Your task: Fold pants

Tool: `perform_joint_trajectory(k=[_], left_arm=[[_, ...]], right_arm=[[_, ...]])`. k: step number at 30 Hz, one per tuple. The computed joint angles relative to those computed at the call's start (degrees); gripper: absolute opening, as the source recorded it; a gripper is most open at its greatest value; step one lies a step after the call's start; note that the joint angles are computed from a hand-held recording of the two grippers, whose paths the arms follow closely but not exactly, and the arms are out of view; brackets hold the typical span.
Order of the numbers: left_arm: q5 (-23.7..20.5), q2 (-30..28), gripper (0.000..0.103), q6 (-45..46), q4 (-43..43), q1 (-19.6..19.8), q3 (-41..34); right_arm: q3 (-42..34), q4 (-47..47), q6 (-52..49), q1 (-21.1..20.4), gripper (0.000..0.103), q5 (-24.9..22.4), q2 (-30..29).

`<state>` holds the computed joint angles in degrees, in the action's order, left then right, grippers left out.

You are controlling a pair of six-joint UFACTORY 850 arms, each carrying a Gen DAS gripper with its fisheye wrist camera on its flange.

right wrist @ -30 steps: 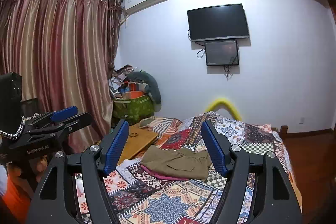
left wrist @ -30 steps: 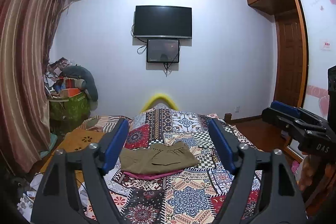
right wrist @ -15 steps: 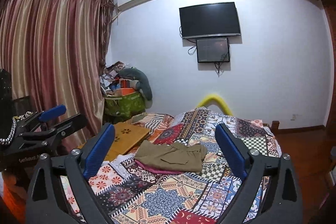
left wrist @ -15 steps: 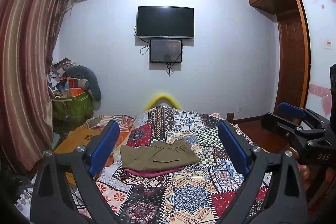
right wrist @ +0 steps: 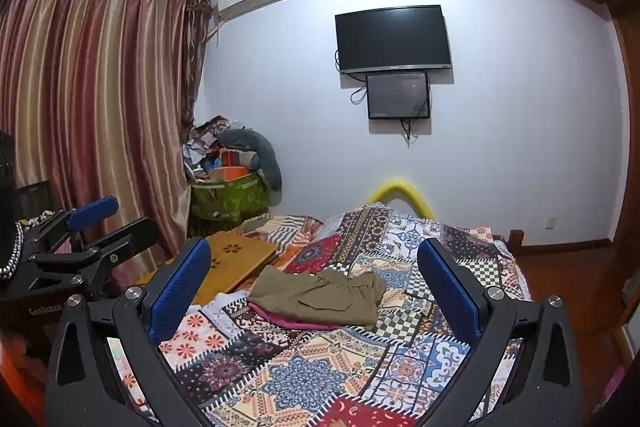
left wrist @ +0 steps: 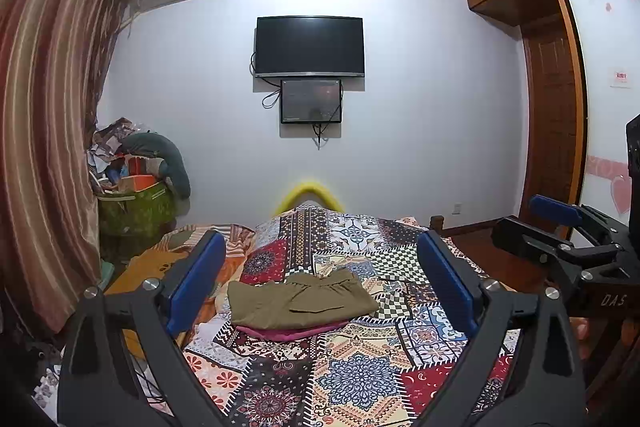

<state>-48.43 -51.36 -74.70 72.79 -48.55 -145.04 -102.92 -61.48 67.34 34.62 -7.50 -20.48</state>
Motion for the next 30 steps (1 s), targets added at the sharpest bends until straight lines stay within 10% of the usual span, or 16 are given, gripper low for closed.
perform_joint_trajectory(k=[30], left_arm=[[-0.4,-2.4,0.102,1.8,-1.8,-0.2,-4.6]], right_arm=[[1.0,-7.2,7.2,0.4,0.103,-0.1,1.0]])
